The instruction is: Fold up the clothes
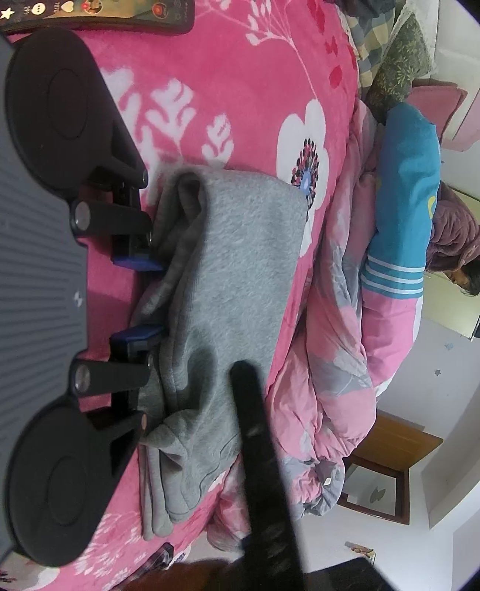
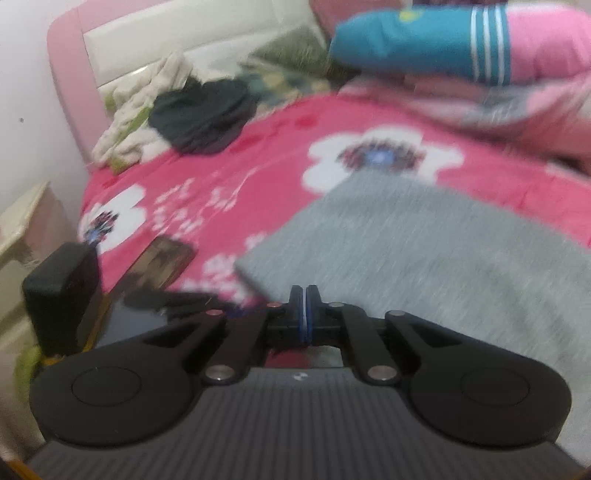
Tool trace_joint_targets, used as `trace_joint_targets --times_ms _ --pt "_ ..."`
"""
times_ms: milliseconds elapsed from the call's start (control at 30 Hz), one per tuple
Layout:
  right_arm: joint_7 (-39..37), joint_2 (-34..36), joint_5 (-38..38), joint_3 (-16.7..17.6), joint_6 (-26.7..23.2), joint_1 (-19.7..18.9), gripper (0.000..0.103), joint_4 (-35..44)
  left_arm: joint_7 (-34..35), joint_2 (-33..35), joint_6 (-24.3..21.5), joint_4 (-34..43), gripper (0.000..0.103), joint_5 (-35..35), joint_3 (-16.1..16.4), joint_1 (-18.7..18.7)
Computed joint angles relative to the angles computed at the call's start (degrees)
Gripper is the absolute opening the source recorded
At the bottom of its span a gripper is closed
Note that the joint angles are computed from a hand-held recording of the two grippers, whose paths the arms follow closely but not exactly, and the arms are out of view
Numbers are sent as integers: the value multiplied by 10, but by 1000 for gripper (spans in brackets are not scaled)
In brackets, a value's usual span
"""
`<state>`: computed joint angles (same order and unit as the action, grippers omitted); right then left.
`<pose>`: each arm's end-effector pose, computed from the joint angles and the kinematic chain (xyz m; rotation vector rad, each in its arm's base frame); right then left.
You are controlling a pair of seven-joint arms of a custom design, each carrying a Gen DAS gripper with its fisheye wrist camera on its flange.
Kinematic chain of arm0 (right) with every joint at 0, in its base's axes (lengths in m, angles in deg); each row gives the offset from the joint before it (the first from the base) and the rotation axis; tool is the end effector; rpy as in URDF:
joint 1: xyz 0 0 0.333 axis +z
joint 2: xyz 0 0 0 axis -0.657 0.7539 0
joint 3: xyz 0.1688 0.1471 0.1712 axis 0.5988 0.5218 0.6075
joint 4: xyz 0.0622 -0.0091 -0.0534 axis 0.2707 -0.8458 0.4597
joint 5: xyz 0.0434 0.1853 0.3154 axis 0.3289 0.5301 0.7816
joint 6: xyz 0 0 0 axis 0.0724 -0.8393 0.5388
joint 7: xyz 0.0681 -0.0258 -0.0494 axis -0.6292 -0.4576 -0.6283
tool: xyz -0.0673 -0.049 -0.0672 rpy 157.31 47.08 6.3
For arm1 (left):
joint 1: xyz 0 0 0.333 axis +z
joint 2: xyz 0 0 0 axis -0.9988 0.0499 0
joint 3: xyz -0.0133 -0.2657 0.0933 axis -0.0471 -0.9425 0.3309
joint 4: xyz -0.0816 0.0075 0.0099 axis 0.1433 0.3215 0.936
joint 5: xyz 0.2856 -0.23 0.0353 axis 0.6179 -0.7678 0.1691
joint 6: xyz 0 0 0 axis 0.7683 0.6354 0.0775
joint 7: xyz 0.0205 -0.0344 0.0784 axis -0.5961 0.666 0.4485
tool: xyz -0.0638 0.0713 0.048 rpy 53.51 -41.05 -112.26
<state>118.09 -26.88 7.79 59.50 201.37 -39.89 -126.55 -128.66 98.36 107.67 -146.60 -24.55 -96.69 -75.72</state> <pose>0.5979 0.2548 0.3786 -1.8673 1.3330 -0.4162 0.6250 -0.0092 0.2728 -1.3299 2.1518 -1.5061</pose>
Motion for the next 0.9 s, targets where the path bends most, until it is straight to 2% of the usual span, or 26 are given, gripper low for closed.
trace_joint_targets --times_ms 33,67,133,200,267,333,367,400,467,533,600,667,767,800,900 --pt "20 2 -24 -18 7 13 2 7 0 0 1 0 32 0 0 0" --pt "3 16 -8 -17 0 15 2 27 1 -1 1 -1 32 -1 0 0" --pt "-30 63 -2 23 -40 -10 3 87 2 -1 3 -1 32 -2 0 -1" --pt "-51 106 2 18 -96 7 3 156 8 -3 7 -4 32 -5 0 -2" --pt "-93 165 13 31 -183 14 3 249 9 -4 9 -4 32 -5 0 -3" --pt "-125 207 16 26 -241 38 3 321 3 -3 6 -3 32 -2 1 -3" --pt "-140 220 16 22 -250 49 3 343 -3 -2 3 -2 32 1 2 -2" --pt "-153 225 21 21 -248 53 3 353 -8 -2 -1 -1 32 3 2 0" --pt "-183 217 57 46 -213 33 3 331 -17 0 -8 0 32 7 2 3" --pt "-199 196 92 64 -154 11 5 286 -25 2 -13 2 32 11 3 5" --pt "-190 155 109 43 -101 13 6 229 -25 1 -15 2 32 7 1 8" --pt "-182 116 113 22 -73 19 8 175 -7 -4 -17 -5 32 -15 -1 13" --pt "-166 59 90 -18 -45 39 21 96 0 -14 -24 -16 34 -29 4 15" --pt "-160 45 69 -42 -38 56 27 75 1 -17 -25 -18 34 -29 6 15" --pt "-138 11 0 -117 -23 116 36 27 17 -32 -17 -32 34 -29 13 10"
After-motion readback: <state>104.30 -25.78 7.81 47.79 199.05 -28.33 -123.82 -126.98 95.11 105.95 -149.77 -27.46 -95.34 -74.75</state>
